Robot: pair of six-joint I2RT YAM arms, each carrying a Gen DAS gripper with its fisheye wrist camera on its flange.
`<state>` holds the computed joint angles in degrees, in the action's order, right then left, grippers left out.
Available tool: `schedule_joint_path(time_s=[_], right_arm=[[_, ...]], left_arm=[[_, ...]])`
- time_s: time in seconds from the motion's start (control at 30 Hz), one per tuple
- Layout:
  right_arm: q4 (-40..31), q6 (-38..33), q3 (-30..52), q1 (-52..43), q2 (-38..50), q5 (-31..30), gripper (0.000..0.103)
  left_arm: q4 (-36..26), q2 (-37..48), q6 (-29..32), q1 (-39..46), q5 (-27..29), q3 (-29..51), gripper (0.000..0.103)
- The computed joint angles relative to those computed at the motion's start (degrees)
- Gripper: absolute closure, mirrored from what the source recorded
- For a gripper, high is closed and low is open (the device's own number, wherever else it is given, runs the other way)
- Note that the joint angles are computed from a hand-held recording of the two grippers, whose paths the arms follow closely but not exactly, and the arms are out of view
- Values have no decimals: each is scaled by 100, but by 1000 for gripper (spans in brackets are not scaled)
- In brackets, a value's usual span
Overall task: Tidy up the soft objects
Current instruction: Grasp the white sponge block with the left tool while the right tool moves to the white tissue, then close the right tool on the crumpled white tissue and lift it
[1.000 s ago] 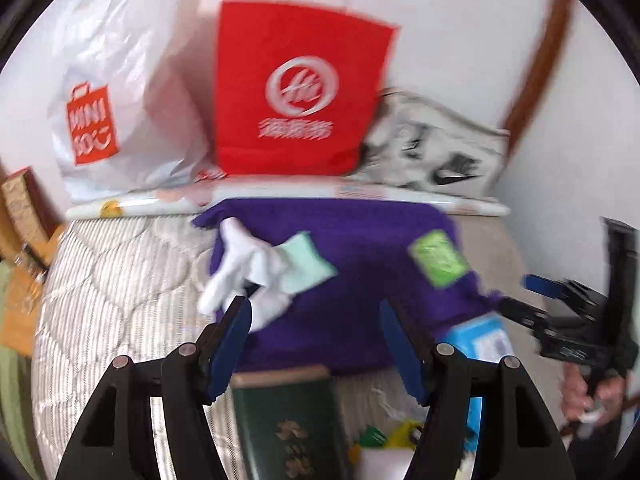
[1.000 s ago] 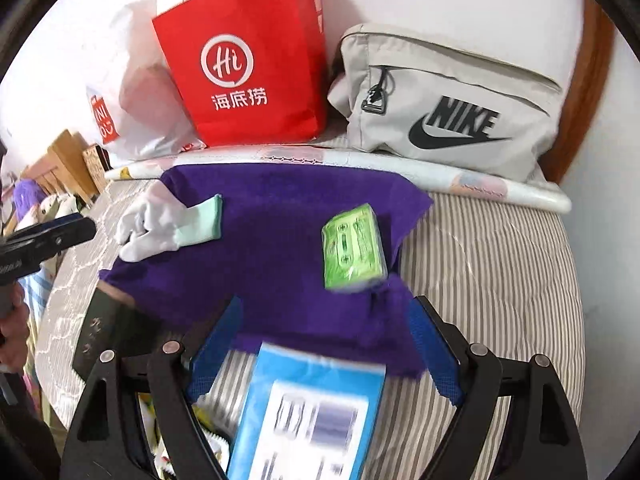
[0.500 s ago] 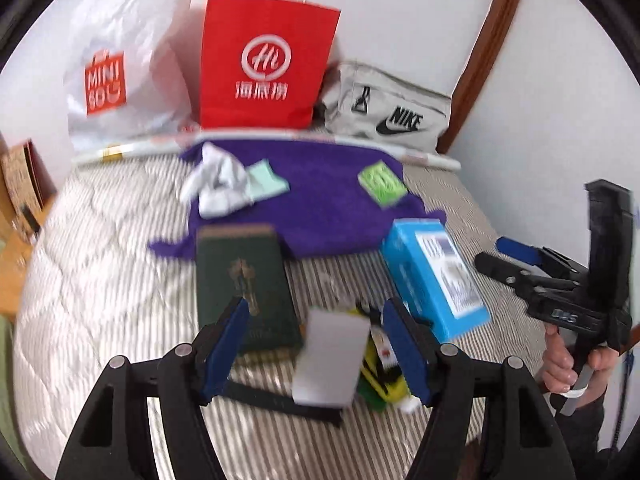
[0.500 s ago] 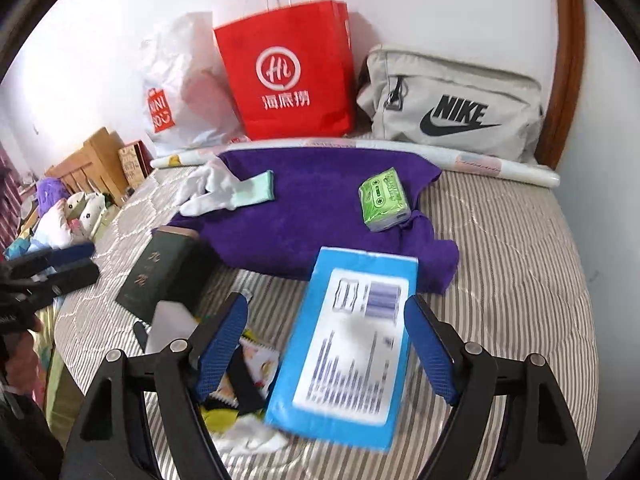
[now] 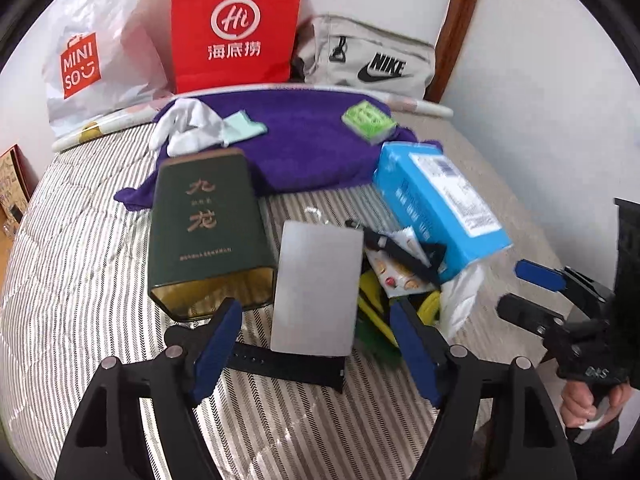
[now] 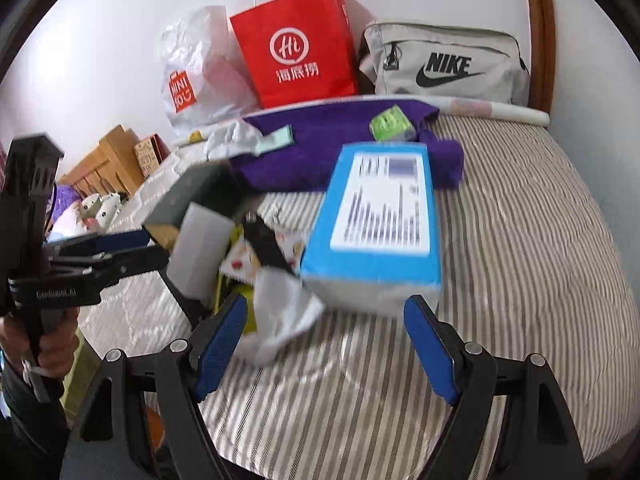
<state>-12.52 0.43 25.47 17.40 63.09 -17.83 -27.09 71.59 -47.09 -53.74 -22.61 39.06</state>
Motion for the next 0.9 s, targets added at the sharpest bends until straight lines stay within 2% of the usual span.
schedule_joint_path(time_s=[0.13,0.37,0.4,0.47,0.57,0.83,0.9], right_arm=[[77,36,-151,7,74,-147,22],[436,79,-342,298,300,-13,22],[520,92,-378,334,340,-21,22],[709,177,-426,426,472,-11,22],[957,296,-453,533,686,-44,22],[1382,566,-457,975,1148,42,26],[1532,609,-479,1053,1228,70,35]], left_arm=[[249,286,172,113,140,-50,28],[850,605,316,299,260,-181,29],[987,556,297,297,251,-258,30],[1127,517,316,269,247,-328,46],[1118,482,300,225,148,-359,55],[1199,-255,70,66,82,-747,55],[1143,-356,-24,-17,11,-774,55]])
